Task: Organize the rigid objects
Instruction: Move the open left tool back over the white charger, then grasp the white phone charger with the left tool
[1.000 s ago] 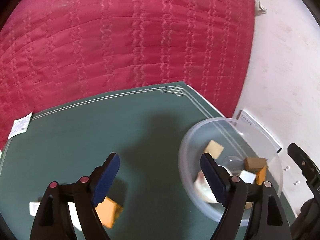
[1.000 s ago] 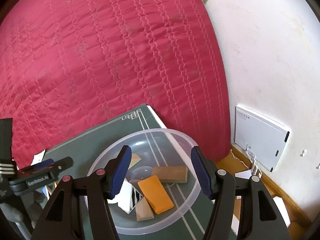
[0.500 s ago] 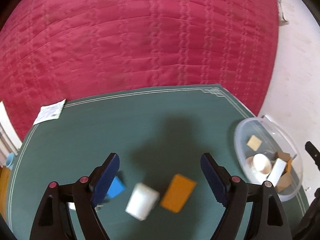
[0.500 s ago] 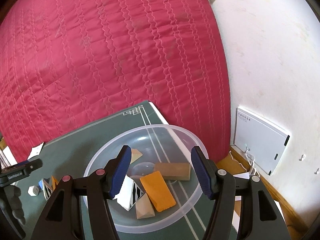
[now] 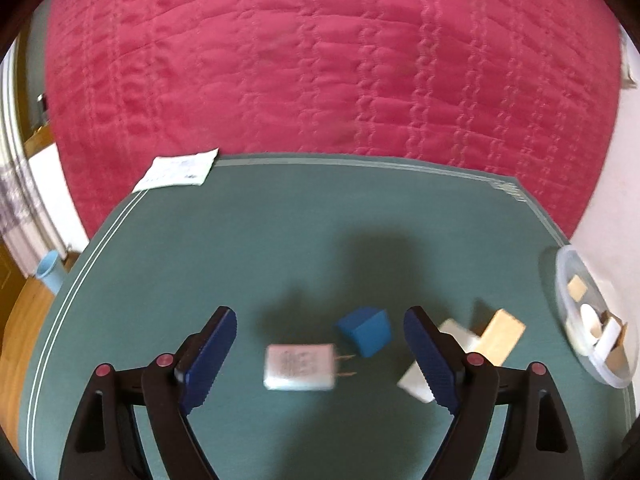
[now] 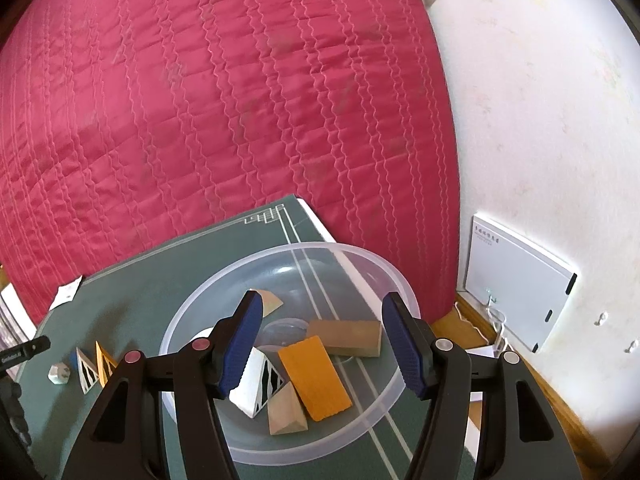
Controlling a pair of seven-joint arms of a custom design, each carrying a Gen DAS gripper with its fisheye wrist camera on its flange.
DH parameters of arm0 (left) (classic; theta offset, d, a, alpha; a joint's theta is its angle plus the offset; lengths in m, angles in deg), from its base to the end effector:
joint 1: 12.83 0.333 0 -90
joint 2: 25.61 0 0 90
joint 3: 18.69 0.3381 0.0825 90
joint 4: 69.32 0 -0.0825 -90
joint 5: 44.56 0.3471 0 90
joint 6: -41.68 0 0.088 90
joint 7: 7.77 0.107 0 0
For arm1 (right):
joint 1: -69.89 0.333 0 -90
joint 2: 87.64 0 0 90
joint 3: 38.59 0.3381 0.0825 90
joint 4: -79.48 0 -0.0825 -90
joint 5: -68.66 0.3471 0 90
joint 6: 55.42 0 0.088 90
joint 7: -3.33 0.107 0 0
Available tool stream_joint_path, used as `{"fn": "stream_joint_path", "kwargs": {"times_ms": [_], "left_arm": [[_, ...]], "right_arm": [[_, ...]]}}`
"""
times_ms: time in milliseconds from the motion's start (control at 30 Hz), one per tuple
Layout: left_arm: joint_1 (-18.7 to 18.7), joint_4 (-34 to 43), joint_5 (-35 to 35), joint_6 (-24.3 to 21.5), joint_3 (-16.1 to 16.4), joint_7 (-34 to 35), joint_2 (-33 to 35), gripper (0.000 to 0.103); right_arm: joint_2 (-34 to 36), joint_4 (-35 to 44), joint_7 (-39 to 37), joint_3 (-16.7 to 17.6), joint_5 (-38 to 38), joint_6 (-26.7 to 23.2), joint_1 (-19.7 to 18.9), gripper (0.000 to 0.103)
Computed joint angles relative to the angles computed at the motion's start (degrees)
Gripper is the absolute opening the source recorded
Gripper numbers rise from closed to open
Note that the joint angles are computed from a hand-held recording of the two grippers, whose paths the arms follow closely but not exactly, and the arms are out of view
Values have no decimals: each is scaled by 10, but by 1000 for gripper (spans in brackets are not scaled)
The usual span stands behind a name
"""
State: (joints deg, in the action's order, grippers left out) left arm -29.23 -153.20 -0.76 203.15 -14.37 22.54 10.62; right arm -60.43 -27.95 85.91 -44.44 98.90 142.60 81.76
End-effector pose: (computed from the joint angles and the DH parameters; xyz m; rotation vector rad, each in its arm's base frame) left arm 0.7106 -0.2020 0.4195 -1.8378 1.5730 -0.7414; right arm 0.6585 0.0224 0.4342 -1.2692 1.7680 -0.8525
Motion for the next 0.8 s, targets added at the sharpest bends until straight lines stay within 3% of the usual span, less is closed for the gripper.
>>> {"fn": "stream_joint_path", "kwargs": {"times_ms": [500, 800], "left_arm": [[15, -1, -40, -32, -19, 28, 24, 89], [24, 36, -92, -85, -41, 85, 45, 89]], "right_arm": [[5, 4, -16, -19, 13, -5, 21, 63], [5, 4, -19, -21, 16, -5, 24, 63]]}}
